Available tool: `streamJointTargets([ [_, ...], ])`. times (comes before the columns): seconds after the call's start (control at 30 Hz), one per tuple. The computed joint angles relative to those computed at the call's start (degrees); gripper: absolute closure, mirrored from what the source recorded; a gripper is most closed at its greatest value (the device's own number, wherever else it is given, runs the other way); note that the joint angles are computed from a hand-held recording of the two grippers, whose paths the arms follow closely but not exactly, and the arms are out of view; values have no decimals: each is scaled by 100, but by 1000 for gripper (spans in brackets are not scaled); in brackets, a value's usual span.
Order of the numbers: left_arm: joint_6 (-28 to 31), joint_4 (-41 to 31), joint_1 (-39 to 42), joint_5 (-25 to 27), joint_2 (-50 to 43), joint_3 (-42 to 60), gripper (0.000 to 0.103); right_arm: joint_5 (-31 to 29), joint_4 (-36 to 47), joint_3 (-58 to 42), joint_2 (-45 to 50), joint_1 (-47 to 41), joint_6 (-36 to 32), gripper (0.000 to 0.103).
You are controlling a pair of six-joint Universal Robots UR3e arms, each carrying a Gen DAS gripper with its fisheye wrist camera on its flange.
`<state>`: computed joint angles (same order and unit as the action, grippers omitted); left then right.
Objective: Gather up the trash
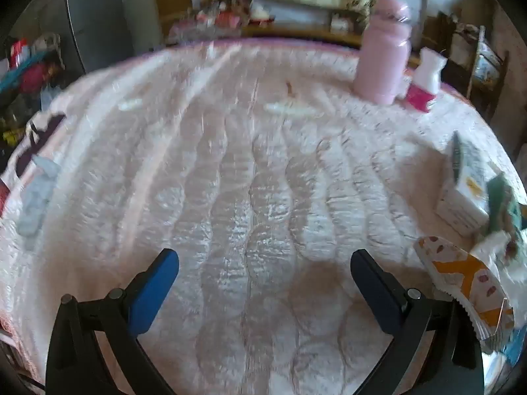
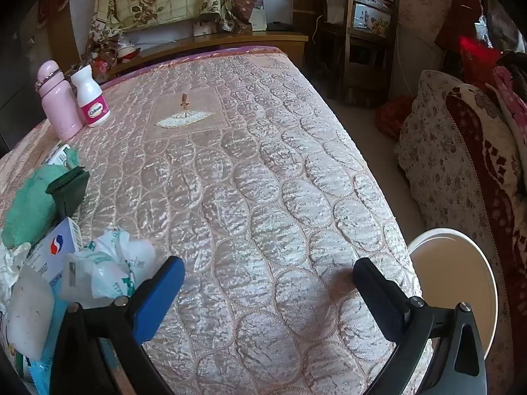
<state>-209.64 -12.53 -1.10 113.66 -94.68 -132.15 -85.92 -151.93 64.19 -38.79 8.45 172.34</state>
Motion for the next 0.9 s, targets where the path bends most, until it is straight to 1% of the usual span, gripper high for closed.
streamJointTargets([
  [0.07,-138,-314,-427,426,178,105,0,-7,2,-5,2,2,-3,0],
  [0.13,-312,-505,-840,717,422,120,0,8,7,-4,0,-2,3,0],
  [0.17,-276,-510,-935,795,796,-74,0,8,7,-2,-2,-3,1,0],
  [0.27,-478,-1037,-1484,1312,1245,63,0,21,250,103,-173,-33,-212,0],
  [0.3,-598,-1317,-1661,1437,1194,341,0,-24,210,276,-313,-46,-226,0],
  [0.33,-559,-1338,-1735,1446,1241,419,0,17,27,589,-523,-90,-226,0],
  [0.37,-545,-1392,-1808,1463,1272,525,0,113,-223,1141,-932,-175,-251,0],
  [0.43,-770,-1696,-2099,1665,1253,863,0,175,-544,1784,-1481,-264,-284,0],
  [0.53,-1043,-1784,-2518,1879,1192,1121,0,413,-960,2716,-2328,-407,-347,0],
  [0.57,-1253,-1895,-2762,2067,954,1353,0,513,-1156,3060,-2660,-466,-289,0],
  [0.67,-1314,-2058,-3156,2317,761,1814,0,870,-1362,3664,-3410,-594,-148,0],
  [0.7,-1309,-1967,-3248,2372,702,1829,0,903,-1330,3681,-3551,-567,-89,0],
  [0.77,-1398,-2101,-3506,2553,473,2206,0,995,-1539,3948,-3873,-555,44,0],
  [0.83,-1388,-2055,-3708,2718,271,2470,0,1071,-1648,4164,-4175,-518,116,0],
  [0.9,-1354,-1950,-3874,2867,85,2666,0,1004,-1861,4364,-4444,-428,196,0],
])
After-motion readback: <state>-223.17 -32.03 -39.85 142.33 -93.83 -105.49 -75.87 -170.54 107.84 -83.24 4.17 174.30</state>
